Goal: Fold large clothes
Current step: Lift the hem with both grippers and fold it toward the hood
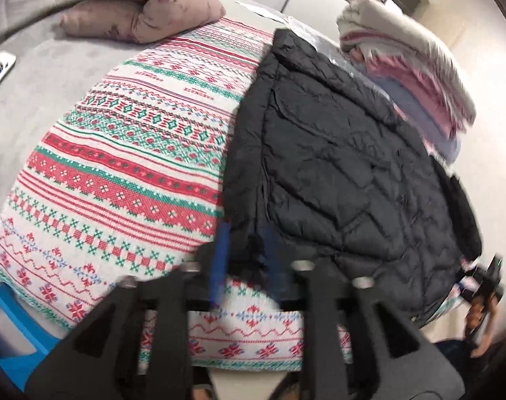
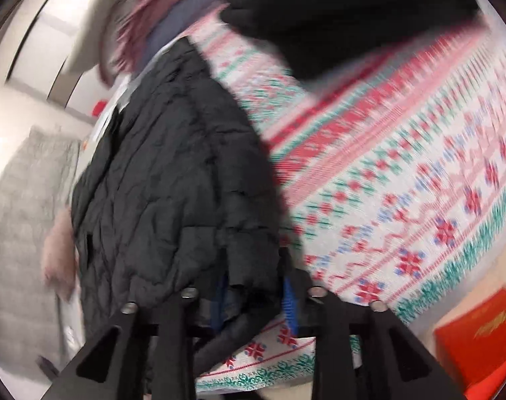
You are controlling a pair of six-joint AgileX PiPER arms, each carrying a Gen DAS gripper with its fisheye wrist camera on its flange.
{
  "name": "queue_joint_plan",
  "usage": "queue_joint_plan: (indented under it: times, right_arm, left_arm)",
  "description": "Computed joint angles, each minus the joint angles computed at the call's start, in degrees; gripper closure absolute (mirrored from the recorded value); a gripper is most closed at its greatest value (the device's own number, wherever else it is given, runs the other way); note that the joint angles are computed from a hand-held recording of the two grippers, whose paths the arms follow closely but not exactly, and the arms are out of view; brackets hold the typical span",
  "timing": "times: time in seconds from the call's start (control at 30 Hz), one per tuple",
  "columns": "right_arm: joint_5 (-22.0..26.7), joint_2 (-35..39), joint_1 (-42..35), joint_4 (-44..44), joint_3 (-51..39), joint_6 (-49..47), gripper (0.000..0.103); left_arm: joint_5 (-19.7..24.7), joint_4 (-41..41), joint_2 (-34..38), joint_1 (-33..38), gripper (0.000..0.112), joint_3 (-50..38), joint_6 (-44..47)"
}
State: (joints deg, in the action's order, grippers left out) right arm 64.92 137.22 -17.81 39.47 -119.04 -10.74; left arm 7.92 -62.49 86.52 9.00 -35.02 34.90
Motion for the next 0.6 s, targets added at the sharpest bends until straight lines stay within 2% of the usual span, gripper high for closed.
queue_joint_plan:
  times: [0.03, 0.13, 0.23, 0.3, 0.47, 0.53, 0.6]
  right_arm:
    - [-0.43, -0.24, -0.48, 0.68, 0.63, -0.02, 0.065]
    - [-1.81, -1.53, -1.34, 1.43, 2.94, -1.04, 0.059]
    - [0.19, -0.60, -2.28, 3.56, 2.53, -2.12, 0.056]
    - [0.95, -0.03, -2.59, 3.89, 1.91, -2.40, 0.056]
    - [2.16, 0.56, -1.78, 5.61, 1.05, -4.48, 0.056]
    - [1.61, 0.33, -1.24, 5.90, 1.36, -4.79, 0.059]
    - [0.91, -0.06, -1.02, 6.11, 1.75, -5.60, 0.081]
  left_arm:
    - [-0.62, -4.08, -0.29, -0.22, 0.066, 0.69, 3.36]
    - [2.22, -13.02, 1.42, 0.96, 0.063, 0.08, 11.73]
    - [5.84, -15.53, 5.13, 1.62, 0.063, -1.62, 13.21]
    - [8.13, -19.99, 6.74, 2.00, 0.063, -2.24, 16.71]
    - [7.00, -22.28, 8.08, -1.34, 0.063, -3.21, 18.27]
    - [6.92, -22.30, 8.20, -1.92, 0.086, -3.27, 18.94]
    - [6.86, -25.48, 7.92, -2.67, 0.095, -3.04, 22.31]
